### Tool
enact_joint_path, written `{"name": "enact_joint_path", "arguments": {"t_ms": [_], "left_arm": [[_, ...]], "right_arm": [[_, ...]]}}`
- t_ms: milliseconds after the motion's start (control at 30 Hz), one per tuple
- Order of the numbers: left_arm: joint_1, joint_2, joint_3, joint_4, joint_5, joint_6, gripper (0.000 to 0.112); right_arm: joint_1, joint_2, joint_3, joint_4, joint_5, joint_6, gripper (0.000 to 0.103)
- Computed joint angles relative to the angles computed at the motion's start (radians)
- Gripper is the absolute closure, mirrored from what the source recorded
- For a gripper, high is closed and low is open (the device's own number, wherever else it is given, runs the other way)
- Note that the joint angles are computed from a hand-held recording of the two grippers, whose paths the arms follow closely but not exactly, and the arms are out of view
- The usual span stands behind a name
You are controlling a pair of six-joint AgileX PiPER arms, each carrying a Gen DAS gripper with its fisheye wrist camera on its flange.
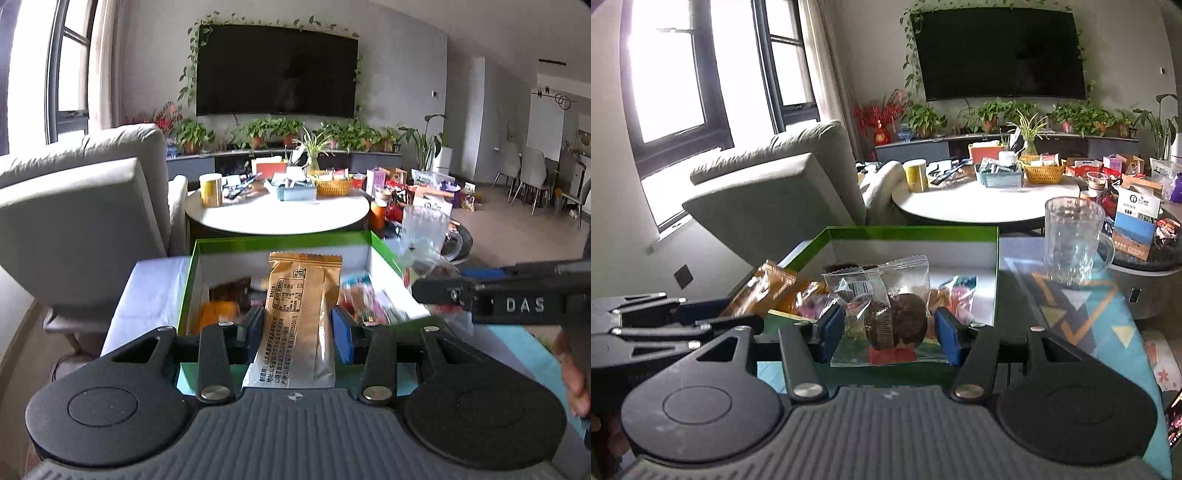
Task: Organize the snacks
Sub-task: 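Drop the tan wafer pack into the box with the left tool while the right tool drops the cookie bag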
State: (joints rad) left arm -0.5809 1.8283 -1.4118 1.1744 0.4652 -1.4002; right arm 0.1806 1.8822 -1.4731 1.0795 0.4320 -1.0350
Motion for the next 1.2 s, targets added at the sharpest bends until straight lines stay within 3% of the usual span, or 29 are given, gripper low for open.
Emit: {"name": "enact_joint_path", "arguments": {"t_ms": [467, 900, 1000, 1067, 1200], "left_arm": [[0.087, 0.162, -0.249, -0.195, -0.02, 0.225, 0.075], [0.124, 0.311, -0.467, -0.415, 0.024, 0.461, 0.075], [0.125, 0.334, -0.497, -0.46, 0.048, 0.506, 0.07], [0.123, 0.333, -0.491, -0.484, 0.054, 0.523, 0.069], [0.118, 0.312, -0.447, -0.447, 0.055, 0.468, 0.068]], "right_arm": [[-0.002, 0.146, -0.208, -0.12, 0.038, 0.218, 0.045], [0.005, 0.255, -0.376, -0.276, 0.084, 0.404, 0.045], [0.021, 0.262, -0.375, -0.351, 0.046, 0.48, 0.042], [0.035, 0.266, -0.376, -0.455, 0.028, 0.58, 0.034], [0.008, 0.274, -0.386, -0.396, 0.099, 0.586, 0.032]]}}
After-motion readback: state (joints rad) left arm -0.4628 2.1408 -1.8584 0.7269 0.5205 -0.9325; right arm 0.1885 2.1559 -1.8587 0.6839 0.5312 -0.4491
